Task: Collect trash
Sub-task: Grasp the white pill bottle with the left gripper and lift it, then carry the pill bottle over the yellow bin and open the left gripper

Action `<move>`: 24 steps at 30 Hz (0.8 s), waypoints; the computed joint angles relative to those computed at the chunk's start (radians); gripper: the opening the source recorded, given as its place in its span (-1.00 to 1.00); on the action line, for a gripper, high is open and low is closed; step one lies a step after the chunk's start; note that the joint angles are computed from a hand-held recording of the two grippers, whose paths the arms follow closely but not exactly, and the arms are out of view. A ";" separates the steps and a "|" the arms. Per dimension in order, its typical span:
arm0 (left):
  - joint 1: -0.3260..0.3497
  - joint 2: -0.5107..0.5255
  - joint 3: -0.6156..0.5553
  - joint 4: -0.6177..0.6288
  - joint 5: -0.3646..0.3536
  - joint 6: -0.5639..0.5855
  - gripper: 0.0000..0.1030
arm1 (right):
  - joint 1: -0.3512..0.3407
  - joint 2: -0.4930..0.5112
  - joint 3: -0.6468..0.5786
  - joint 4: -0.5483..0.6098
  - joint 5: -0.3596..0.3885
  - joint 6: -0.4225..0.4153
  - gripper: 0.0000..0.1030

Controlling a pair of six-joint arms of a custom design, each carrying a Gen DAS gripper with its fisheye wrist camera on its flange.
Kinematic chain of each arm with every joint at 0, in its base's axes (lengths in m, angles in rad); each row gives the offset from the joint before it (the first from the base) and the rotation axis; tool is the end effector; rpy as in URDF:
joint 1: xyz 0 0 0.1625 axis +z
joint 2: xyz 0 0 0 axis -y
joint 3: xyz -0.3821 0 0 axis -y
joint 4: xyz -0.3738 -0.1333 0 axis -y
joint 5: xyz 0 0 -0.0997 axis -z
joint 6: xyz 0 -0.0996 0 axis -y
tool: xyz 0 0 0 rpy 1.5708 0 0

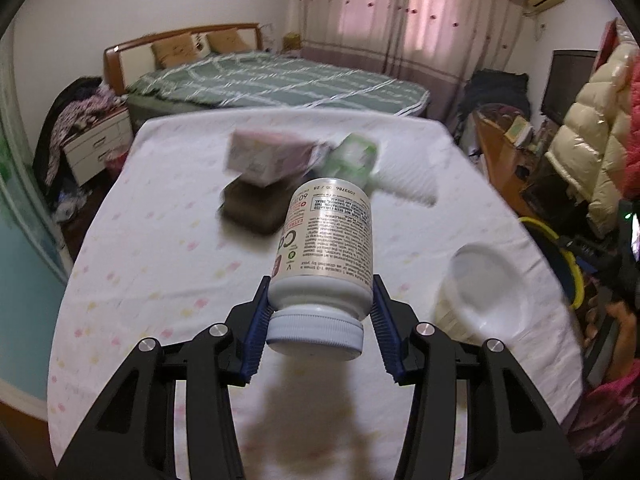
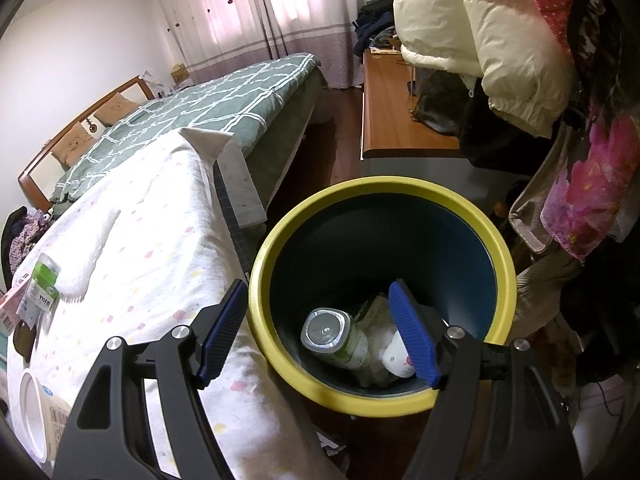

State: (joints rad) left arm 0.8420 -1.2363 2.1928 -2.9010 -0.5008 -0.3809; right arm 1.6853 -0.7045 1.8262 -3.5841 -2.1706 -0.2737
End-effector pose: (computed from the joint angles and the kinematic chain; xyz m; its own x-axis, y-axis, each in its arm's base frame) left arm -0.1359 -0.4835 0.2098 -0.7610 -0.1831 -0.6224 0.3631 0.6748 -0.6425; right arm 0.1428 -0.5674 0.0992 -0.8184 0.1606 0.5517 -0.3043 0.6933 -0.6533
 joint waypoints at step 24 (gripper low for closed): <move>-0.023 0.579 -0.647 0.065 -0.350 0.242 -0.08 | -0.127 -0.201 0.206 -0.153 0.049 -0.055 0.34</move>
State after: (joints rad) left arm 0.8191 -0.6573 1.5457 -2.8363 -0.8509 -0.1388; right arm 1.5583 -0.9060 2.0320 -3.7367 -2.1213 -0.3289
